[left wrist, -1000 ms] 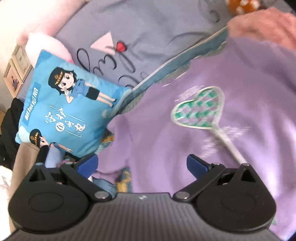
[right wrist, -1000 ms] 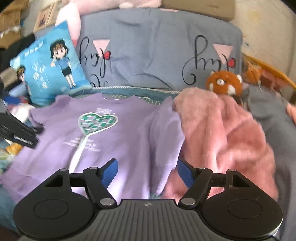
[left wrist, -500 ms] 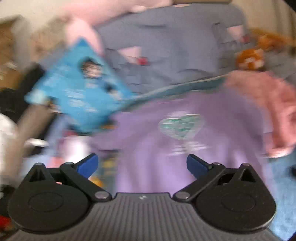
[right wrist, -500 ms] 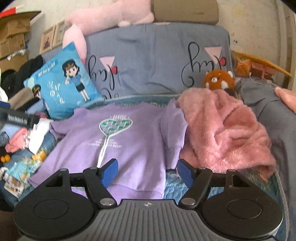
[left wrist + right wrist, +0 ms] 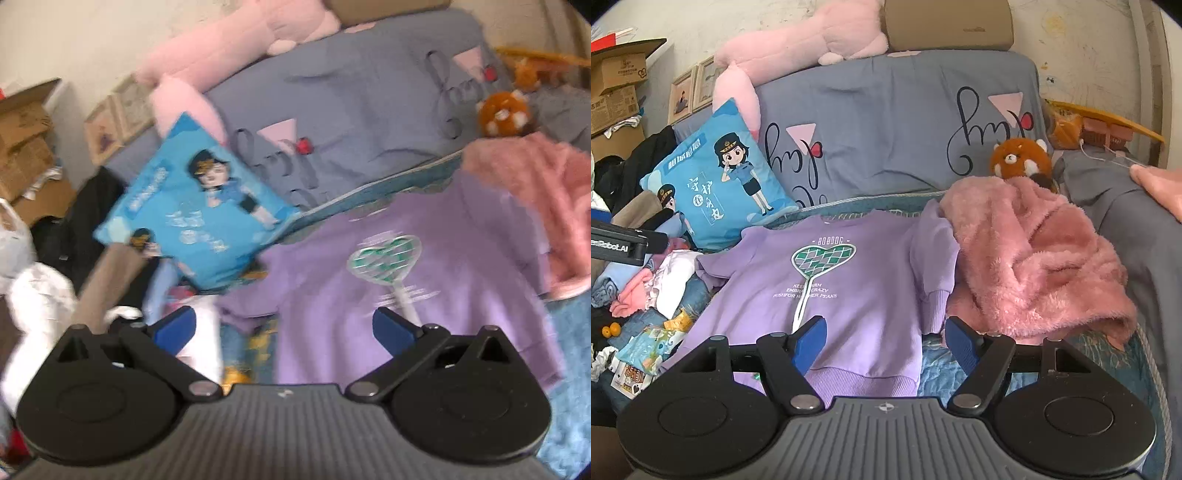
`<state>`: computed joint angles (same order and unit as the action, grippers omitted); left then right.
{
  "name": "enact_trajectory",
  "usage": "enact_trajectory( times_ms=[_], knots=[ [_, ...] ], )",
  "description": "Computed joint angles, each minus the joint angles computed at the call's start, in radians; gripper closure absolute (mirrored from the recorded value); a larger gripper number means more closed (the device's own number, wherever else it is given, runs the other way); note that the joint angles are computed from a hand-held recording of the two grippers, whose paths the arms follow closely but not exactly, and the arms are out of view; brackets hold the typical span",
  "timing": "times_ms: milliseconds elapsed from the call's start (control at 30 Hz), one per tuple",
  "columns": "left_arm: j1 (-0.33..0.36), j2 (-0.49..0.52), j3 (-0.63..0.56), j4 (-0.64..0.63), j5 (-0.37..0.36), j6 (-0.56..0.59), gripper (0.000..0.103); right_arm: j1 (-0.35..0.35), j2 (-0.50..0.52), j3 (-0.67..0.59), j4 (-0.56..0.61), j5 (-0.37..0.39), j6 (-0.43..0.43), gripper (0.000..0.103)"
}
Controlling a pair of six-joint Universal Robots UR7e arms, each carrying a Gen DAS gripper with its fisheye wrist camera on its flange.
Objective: Fold clothes
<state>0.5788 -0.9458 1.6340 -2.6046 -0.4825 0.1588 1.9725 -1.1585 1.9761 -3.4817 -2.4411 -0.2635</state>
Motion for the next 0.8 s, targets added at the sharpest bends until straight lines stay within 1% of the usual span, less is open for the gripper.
enact_trajectory(
  times_ms=[67,100,167,233,333,367,400,500,533,600,667,700,767,800],
  knots=[
    [0.006,-0.024,-0.010,0.080,-0.091,-0.092,0.000,-0.001,-0.004,0.004,0.005,0.005,0.003,0.033],
    [0.010,-0.032,-0.015,0.106,-0.125,-0.125,0.000,-0.001,-0.003,0.004,0.004,0.001,0.002,0.033],
    [0.017,-0.039,-0.021,0.145,-0.165,-0.173,0.000,0.000,0.000,0.006,0.002,-0.003,-0.001,0.033],
    [0.016,-0.037,-0.016,0.157,-0.160,-0.183,0.000,-0.001,0.000,0.010,0.005,-0.004,0.001,0.033],
    [0.009,-0.033,-0.011,0.208,-0.139,-0.198,0.000,-0.006,-0.004,0.018,0.028,-0.002,0.031,0.032],
    [0.008,-0.036,-0.008,0.219,-0.142,-0.206,0.000,-0.007,-0.004,0.020,0.033,-0.002,0.041,0.032],
    [0.011,-0.040,-0.006,0.223,-0.154,-0.216,0.000,-0.008,-0.004,0.022,0.038,0.000,0.049,0.032],
    [0.035,-0.059,-0.009,0.227,-0.242,-0.279,0.000,-0.007,-0.001,0.025,0.047,0.003,0.061,0.033],
    [0.040,-0.063,-0.008,0.220,-0.254,-0.297,0.000,-0.006,0.000,0.026,0.046,0.003,0.059,0.032],
    [0.036,-0.065,0.014,0.174,-0.234,-0.284,0.000,-0.004,0.003,0.028,0.045,0.003,0.055,0.032],
    [0.027,-0.060,0.027,0.155,-0.192,-0.256,0.000,-0.004,0.007,0.028,0.044,0.001,0.054,0.032],
    [0.024,-0.060,0.031,0.158,-0.182,-0.251,0.000,-0.005,0.008,0.029,0.042,0.000,0.053,0.032],
    [0.032,-0.062,0.029,0.171,-0.210,-0.274,0.000,-0.004,0.015,0.028,0.037,-0.008,0.051,0.032],
    [0.039,-0.066,0.029,0.177,-0.235,-0.292,0.000,-0.002,0.019,0.028,0.034,-0.011,0.048,0.032]
  ],
)
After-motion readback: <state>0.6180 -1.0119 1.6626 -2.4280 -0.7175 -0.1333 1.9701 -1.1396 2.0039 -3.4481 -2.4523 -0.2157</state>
